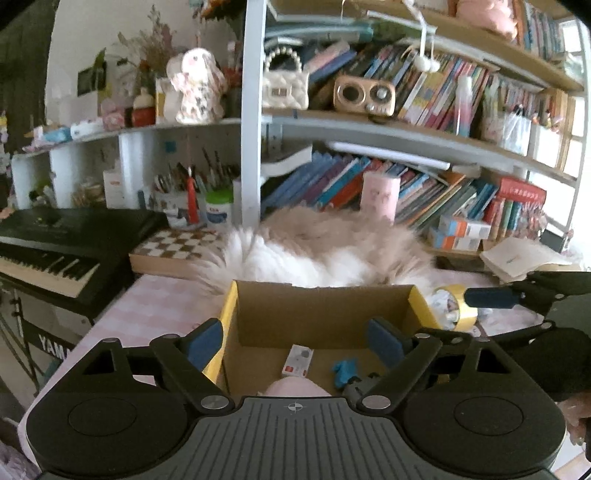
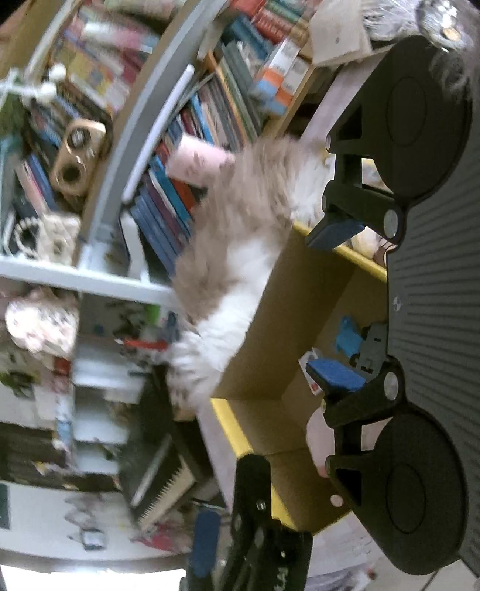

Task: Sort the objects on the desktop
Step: 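Withdraw both grippers from the box and move back over the mat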

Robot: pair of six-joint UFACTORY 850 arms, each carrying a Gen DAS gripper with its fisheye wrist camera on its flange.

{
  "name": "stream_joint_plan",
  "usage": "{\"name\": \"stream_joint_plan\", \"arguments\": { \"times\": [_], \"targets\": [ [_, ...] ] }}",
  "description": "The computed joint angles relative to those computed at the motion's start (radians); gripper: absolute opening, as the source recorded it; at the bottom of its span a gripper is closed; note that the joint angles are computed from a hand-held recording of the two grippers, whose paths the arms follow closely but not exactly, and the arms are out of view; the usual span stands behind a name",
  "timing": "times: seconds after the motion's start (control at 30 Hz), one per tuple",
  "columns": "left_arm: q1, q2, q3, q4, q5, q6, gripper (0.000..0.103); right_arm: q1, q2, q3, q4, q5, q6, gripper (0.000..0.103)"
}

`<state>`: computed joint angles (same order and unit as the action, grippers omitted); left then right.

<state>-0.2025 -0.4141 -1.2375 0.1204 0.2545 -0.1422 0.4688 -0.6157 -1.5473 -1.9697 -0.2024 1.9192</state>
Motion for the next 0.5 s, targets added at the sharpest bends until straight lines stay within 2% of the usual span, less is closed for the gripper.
{"name": "stream_joint_plan", "arguments": {
  "times": [0.17,0.5],
  "targets": [
    [-0.003,0.077,0.098,-0.025,0.046,0.025,0.093,0.027,0.091,0.130,-0.131,-0.084,0.186,0.064],
    [-0.002,0.209,0.282,-0.063,0.087,0.030,0.094,0.106,0.233,0.364,-0.126,-0.226,0.329,0.065]
  ]
}}
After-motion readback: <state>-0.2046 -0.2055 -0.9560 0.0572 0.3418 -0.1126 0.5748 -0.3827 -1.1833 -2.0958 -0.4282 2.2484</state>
